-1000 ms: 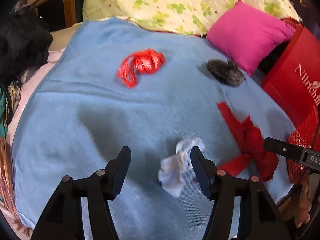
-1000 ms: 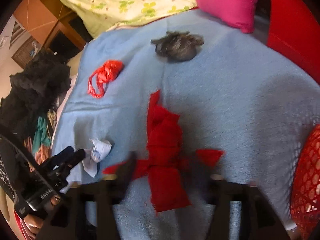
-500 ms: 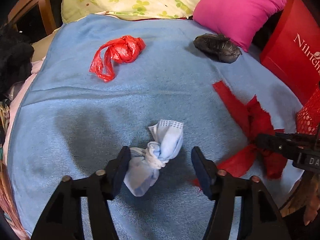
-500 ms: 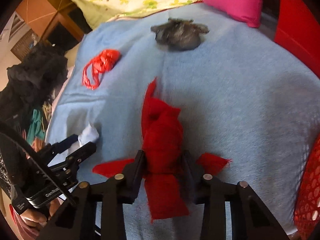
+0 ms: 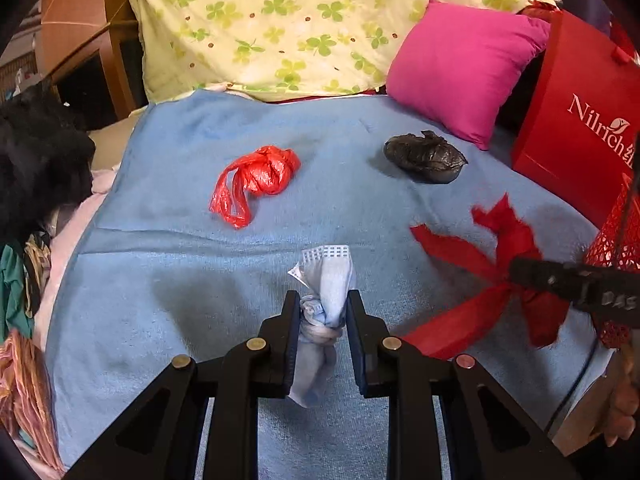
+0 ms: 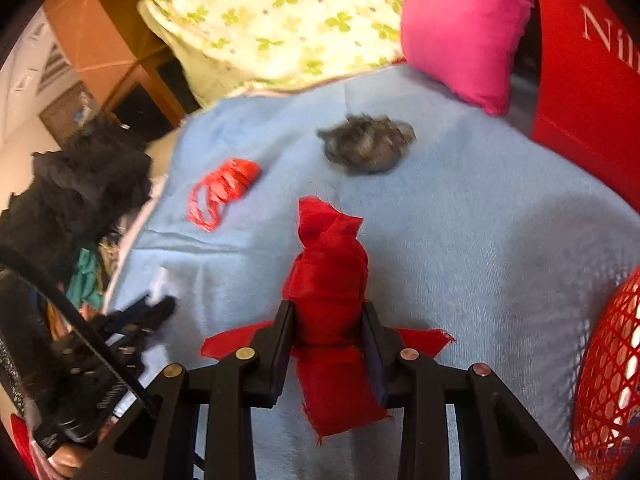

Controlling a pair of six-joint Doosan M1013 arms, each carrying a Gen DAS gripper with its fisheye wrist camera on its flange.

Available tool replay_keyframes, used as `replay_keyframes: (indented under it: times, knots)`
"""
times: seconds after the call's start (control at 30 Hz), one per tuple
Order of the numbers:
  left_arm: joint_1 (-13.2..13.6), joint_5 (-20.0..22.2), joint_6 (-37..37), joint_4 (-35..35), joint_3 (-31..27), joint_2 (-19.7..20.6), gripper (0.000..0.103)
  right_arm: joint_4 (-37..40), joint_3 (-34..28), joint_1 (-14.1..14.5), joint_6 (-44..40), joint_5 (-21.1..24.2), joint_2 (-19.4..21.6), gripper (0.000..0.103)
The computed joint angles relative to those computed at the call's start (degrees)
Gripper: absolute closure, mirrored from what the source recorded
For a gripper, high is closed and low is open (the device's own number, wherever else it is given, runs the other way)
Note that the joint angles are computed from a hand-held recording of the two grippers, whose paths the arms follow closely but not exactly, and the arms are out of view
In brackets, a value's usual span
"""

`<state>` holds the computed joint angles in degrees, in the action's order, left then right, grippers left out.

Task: Collect trash
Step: 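Lift the white mask bundle with the left tool while the right tool lifts the red cloth bag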

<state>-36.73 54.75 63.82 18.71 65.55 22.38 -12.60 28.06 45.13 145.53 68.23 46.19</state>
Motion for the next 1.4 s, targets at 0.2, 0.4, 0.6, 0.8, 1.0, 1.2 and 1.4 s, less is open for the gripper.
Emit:
replay_keyframes:
  times: [0.2,0.4,0.6,0.8,1.0,1.2,1.4]
  knots:
    - [3.54,2.94,2.08,-9.19,-1.44,1.28,0.078,2.65,-3.94,-0.96,-0.14,6.55,2.69,0.068]
    - [4.53,5.75,3.33,-12.87,-1.61,2.11,0.051,4.71,-4.62,-1.34,-0.38,7.73,3.29,0.066]
    - [3.81,6.60,3.75,-12.04,-1.91,2.72,0.042,9.09,-0.43,-2.12,0.71,3.66,1.41,0.046]
    - [3.21,8.17,4.09,-11.66,-2.59,3.76,0.042,9.42,0.53,-2.17,0.74,2.91,0.92,0.046]
    - [2.91,8.09,3.62,-10.90,-2.65,4.11,0.057,8.43,1.81,-2.10,1.93,1.57,0.01,0.046]
    - [2.32,6.63,2.49,-9.89,-2.15,3.66,0.059,5.47,-2.45,-1.36,-0.36,6.37,2.34,0.066]
    - [0.75,3.09,0.19,-3.90,-0.32,1.40,0.059,1.23,3.32,-0.81,2.36,-1.51,-1.24,0.070]
